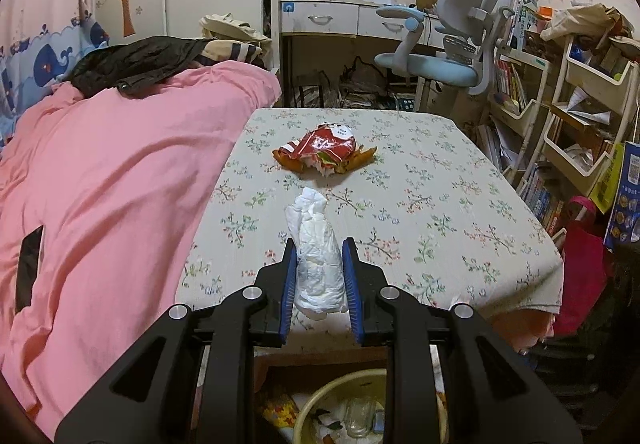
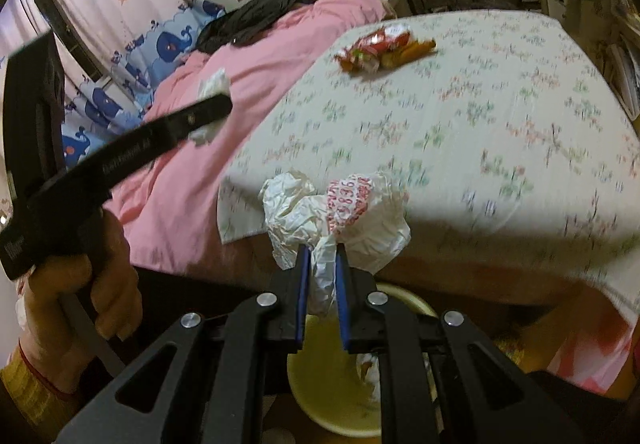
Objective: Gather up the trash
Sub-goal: 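Carry the tissue and plastic bag over the yellow wastebasket with both grippers, then open both grippers to drop the tissue and plastic bag into the wastebasket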
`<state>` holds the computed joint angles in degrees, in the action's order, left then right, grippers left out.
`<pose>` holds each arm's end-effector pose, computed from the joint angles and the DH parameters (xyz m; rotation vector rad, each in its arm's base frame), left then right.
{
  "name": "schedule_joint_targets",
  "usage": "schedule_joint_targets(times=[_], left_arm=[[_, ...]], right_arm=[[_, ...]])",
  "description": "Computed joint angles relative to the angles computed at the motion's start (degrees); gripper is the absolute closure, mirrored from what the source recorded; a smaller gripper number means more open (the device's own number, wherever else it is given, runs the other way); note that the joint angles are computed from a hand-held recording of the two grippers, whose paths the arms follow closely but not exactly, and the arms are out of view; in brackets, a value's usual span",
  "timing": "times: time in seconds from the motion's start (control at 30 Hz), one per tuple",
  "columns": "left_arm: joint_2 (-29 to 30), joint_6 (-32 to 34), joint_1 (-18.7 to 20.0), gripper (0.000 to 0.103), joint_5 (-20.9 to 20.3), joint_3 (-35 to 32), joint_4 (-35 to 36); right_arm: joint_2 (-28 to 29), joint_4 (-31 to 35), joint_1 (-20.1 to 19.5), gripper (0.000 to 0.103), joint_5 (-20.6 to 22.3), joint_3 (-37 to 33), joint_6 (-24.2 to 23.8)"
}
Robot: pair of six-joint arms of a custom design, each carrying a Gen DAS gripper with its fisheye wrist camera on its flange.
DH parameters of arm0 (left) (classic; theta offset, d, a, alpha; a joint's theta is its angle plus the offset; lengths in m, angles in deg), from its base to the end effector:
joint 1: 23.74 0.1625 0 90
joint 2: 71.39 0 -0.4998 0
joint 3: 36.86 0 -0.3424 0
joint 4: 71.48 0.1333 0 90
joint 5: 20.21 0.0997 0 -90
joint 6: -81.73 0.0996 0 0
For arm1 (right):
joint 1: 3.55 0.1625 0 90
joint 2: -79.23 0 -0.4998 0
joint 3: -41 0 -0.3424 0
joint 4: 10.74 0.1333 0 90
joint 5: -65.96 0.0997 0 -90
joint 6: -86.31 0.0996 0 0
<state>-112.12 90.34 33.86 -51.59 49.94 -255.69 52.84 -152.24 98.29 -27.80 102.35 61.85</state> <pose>-0.2022 -0.7261 0.2817 0.2364 2.0986 -1.1324 0.2989 -0.8081 0.1216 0.9257 -2.8701 0.4248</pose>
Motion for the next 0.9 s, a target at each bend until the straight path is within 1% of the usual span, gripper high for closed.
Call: schedule_joint_targets(times=[0.3, 0.53, 0.67, 0.73, 0.8, 0.9], left_arm=[[-1.1, -2.6, -1.0, 0.083, 0.1, 4.1, 0.7], [-1.9, -5.1, -2.0, 0.083, 0.1, 7.4, 1.6], [-2.4, -6.9, -2.3, 0.083, 0.0, 9.1, 2.7], [-2.6, -7.9, -2.5, 0.083, -0.2, 9.9, 3.3], [-2.9, -9.0, -2.7, 0.083, -0.3, 10.8, 3.9], [-3.3, -10.7, -2.9, 0.082, -0.6, 12.1, 5.0]], right_arm=[[-2.4, -0.2, -0.2, 0.088, -3.1, 7.3, 1.6], [-3.0, 1.3, -0.3, 0.087, -5.4, 9.1, 3.2], [-3.3, 1.8, -0.2, 0.072, -7.1, 10.0, 4.2], [-3.5, 1.6, -0.2, 0.070, -7.6, 10.4, 4.4], [-3.7, 0.4, -0.1, 0.057, -8.1, 10.9, 4.7], [-4.1, -2.5, -0.1, 0.051, -9.0, 11.7, 5.0]])
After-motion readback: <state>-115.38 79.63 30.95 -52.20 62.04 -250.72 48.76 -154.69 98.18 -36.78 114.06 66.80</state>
